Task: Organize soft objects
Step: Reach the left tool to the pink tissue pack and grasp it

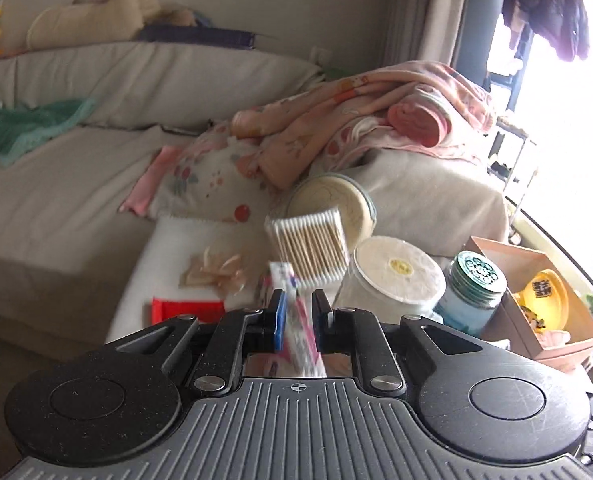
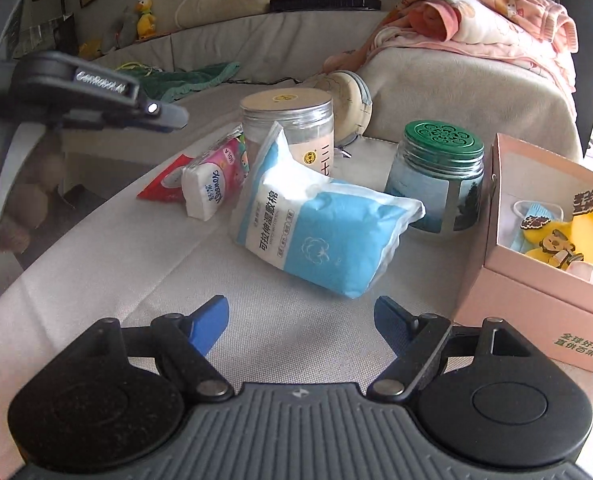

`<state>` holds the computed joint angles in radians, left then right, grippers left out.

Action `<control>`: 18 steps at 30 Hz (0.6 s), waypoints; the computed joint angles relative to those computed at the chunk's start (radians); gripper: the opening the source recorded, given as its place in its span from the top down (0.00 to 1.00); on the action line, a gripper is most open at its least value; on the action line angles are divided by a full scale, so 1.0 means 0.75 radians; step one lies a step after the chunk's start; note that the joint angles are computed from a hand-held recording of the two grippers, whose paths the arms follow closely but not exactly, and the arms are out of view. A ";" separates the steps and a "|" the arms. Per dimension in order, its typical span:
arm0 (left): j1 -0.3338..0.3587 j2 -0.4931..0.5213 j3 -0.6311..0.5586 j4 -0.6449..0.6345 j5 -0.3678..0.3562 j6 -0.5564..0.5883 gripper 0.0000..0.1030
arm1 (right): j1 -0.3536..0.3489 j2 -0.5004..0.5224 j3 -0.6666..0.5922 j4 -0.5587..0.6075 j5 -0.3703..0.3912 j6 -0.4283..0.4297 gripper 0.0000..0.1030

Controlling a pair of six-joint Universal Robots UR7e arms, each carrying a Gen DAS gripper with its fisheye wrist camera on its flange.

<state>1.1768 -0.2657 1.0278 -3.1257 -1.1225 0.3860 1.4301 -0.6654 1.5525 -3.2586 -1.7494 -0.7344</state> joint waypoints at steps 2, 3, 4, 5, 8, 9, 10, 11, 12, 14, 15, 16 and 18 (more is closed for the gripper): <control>-0.009 0.078 -0.153 0.114 0.054 0.039 0.85 | -0.013 0.003 0.006 -0.033 0.022 -0.020 0.22; -0.011 0.119 -0.238 0.196 0.084 0.061 0.84 | -0.017 0.005 0.011 -0.054 0.030 -0.034 0.22; -0.013 0.153 -0.308 0.271 0.122 0.078 0.83 | -0.020 0.008 0.018 -0.080 0.036 -0.050 0.22; -0.015 0.183 -0.365 0.331 0.164 0.086 0.82 | -0.023 0.011 0.022 -0.101 0.042 -0.070 0.22; -0.010 0.219 -0.414 0.381 0.217 0.121 0.76 | -0.027 0.008 0.034 -0.098 0.063 -0.110 0.22; -0.010 0.222 -0.412 0.374 0.226 0.134 0.74 | -0.029 0.006 0.034 -0.087 0.072 -0.117 0.22; -0.010 0.224 -0.412 0.377 0.242 0.144 0.71 | -0.030 0.006 0.033 -0.080 0.075 -0.122 0.22; -0.010 0.228 -0.417 0.382 0.252 0.147 0.70 | -0.029 0.006 0.027 -0.060 0.070 -0.120 0.21; -0.007 0.232 -0.424 0.386 0.257 0.148 0.69 | -0.029 0.007 0.017 -0.035 0.064 -0.111 0.21; -0.003 0.241 -0.444 0.409 0.260 0.131 0.63 | -0.029 0.009 0.003 -0.009 0.049 -0.080 0.21; 0.000 0.246 -0.460 0.428 0.261 0.117 0.61 | -0.030 0.009 -0.001 -0.004 0.047 -0.067 0.21; 0.002 0.251 -0.473 0.442 0.262 0.104 0.57 | -0.030 0.009 -0.004 0.002 0.045 -0.055 0.21; 0.008 0.256 -0.493 0.472 0.253 0.076 0.53 | -0.031 0.010 -0.011 0.015 0.039 -0.040 0.21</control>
